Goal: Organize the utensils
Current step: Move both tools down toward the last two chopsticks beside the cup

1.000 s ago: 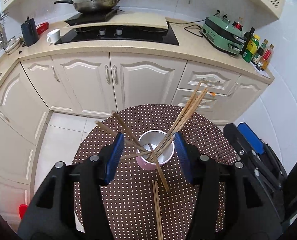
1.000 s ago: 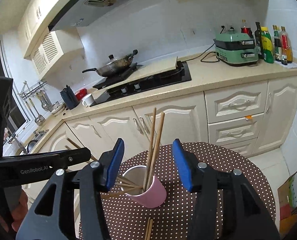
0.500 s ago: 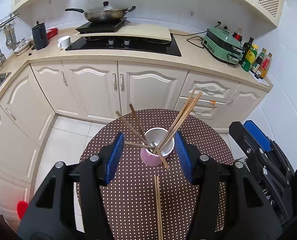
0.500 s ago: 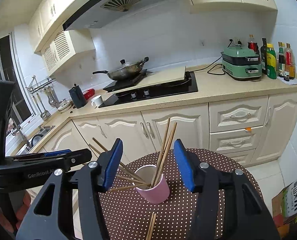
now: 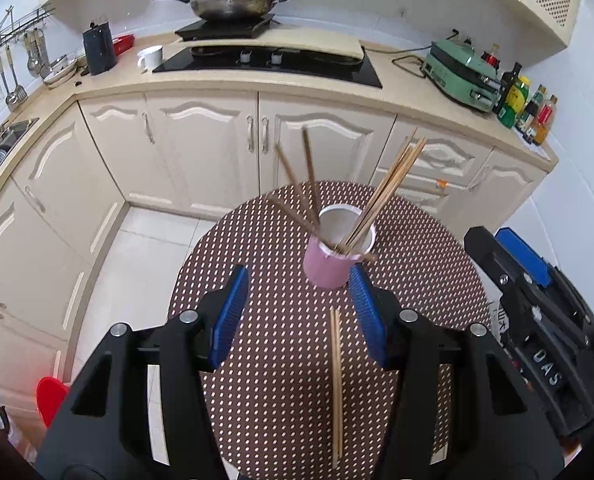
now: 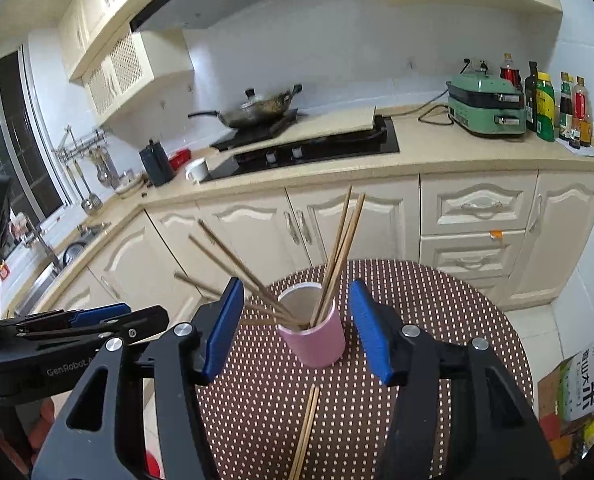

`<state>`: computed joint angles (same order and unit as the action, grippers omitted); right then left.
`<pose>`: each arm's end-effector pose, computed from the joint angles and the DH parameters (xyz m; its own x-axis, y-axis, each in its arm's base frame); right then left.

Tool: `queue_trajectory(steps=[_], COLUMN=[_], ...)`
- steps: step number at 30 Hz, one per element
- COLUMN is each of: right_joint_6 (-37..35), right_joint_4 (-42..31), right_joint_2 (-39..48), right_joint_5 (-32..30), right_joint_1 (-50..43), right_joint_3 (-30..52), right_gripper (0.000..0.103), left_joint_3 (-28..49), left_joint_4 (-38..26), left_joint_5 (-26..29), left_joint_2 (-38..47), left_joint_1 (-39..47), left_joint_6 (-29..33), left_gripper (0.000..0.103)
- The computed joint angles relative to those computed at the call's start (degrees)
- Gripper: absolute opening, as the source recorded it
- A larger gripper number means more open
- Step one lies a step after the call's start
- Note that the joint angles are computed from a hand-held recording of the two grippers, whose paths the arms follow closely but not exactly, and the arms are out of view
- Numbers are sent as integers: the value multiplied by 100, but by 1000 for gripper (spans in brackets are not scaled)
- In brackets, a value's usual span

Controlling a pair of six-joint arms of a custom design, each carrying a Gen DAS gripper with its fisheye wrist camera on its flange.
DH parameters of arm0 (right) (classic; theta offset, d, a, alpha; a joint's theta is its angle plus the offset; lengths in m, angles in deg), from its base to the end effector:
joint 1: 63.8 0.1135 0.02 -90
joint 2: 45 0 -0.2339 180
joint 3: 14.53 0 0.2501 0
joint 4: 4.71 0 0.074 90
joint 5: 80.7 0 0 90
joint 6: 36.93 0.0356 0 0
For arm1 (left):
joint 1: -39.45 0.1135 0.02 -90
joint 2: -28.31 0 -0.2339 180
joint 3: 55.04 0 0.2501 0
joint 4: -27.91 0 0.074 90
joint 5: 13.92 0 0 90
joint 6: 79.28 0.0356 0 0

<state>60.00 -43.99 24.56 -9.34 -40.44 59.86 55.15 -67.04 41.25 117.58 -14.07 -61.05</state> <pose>0.2492 0.1200 0.2928 -0.5901 -0.1303 -0.7968 -0.5505 0.7868 0.2790 0.1822 -0.2123 0.3374 -0.7170 -0.3417 -0.6076 -0.3657 0.9264 -0.0895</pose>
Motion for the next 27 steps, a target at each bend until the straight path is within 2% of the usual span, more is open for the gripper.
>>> queue_trajectory(steps=[4, 12, 20, 27], right_joint_6=[95, 421, 523, 749], right_joint_4=[-146, -403, -650, -683], right_joint_2=[88, 398, 1080, 1709], right_joint_5=[170, 612, 991, 1307], right_joint_1=[117, 411, 731, 1097], right_joint_3=[-128, -413, -537, -595], right_gripper=[53, 53, 53, 53], left_joint_3=[-614, -1786, -2866, -3470], left_joint_4=[117, 756, 1529, 2181], left_joint_5=[228, 797, 1565, 2203], left_joint_2=[-309, -926, -1319, -1177], left_joint_1=[-82, 123, 491, 874], left_joint_6=[-274, -244, 108, 660], left_gripper=[53, 54, 54, 54])
